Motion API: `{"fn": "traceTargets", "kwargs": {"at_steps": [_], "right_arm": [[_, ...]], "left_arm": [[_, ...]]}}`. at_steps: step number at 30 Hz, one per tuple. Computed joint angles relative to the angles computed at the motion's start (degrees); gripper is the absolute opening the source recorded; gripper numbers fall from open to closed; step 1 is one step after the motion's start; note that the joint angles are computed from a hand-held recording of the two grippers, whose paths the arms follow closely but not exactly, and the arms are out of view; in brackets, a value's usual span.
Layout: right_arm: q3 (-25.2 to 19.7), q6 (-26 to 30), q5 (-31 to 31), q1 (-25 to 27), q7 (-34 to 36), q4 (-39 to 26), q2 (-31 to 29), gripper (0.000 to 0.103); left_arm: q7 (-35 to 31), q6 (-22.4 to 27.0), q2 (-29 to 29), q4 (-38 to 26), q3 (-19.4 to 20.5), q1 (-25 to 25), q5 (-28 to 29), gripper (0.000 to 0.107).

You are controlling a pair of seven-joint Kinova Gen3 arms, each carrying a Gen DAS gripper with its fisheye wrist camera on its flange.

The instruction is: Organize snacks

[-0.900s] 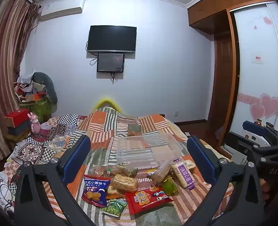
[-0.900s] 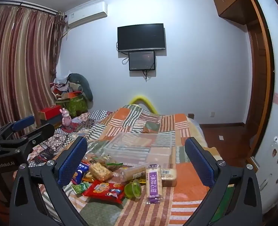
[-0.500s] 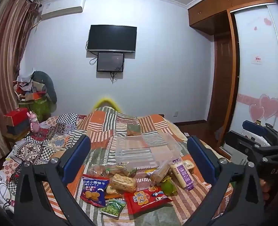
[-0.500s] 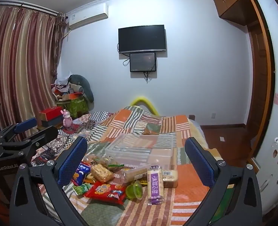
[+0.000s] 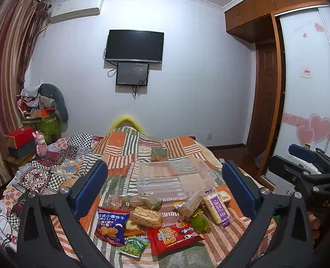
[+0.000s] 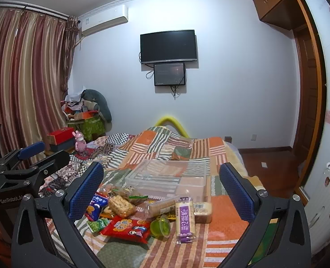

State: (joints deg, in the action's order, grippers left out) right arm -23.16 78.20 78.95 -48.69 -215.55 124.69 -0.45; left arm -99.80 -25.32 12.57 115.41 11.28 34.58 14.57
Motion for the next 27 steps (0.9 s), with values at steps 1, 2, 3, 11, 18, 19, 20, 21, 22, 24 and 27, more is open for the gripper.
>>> {"fn": "traceTargets", "kwargs": {"at_steps": [1, 2, 3, 11, 18, 19, 20, 21, 22, 24, 27], "right_arm": [[0.1, -0.3, 0.2, 0.1, -0.2, 0.3, -0.2, 0.103], [0.1, -0.4, 0.3, 0.2, -0.4, 0.4, -0.1, 0.103], [0.1, -0.4, 0.3, 0.2, -0.4, 0.4, -0.1, 0.103], [0.1, -0.3, 0.2, 0.2, -0.2, 0.3, -0.1, 0.103], [0.1, -0.3, 0.1, 0.2, -0.2, 0.2, -0.1, 0.103], [0.1, -0.3, 0.1, 0.2, -0.2, 0.2, -0.1, 0.103], [0.0, -0.2, 0.2, 0.2, -0.4, 0.4, -0.2, 0.103], [0.0, -0.2, 0.2, 0.2, -0.5, 0.4, -0.2, 0.103], [0.0, -0.2, 0.3, 0.2, -0.5, 0.5, -0.2, 0.103], [0.1, -0.3, 0.3, 0.3, -0.5, 0.5, -0.3, 0.103], [0.0, -0.3, 0.3, 0.3, -0.4, 0.5, -0.3, 0.103]], "left_arm": [[0.0, 0.0, 0.0, 0.0, 0.0, 0.0, 0.0, 0.103], [-0.2, 0.0, 0.1, 0.0, -0.1, 0.2, 0.3, 0.103], [-0.3, -0.2, 0.2, -0.1, -0.2, 0.3, 0.5, 0.103], [0.6, 0.0, 0.4, -0.2, 0.1, -0.2, 0.0, 0.103], [1.3, -0.1, 0.6, -0.3, 0.0, -0.2, -0.5, 0.103], [1.3, -0.1, 0.6, -0.3, 0.0, -0.2, -0.5, 0.103], [1.3, -0.1, 0.6, -0.3, -0.1, -0.2, -0.5, 0.103], [1.3, -0.1, 0.6, -0.3, -0.1, -0.1, -0.4, 0.103], [1.2, -0.1, 0.6, -0.3, -0.1, -0.1, -0.3, 0.103], [1.3, -0.1, 0.6, -0.3, -0.1, -0.1, -0.4, 0.103], [1.5, -0.2, 0.6, -0.3, 0.0, -0.2, -0.6, 0.103]]}}
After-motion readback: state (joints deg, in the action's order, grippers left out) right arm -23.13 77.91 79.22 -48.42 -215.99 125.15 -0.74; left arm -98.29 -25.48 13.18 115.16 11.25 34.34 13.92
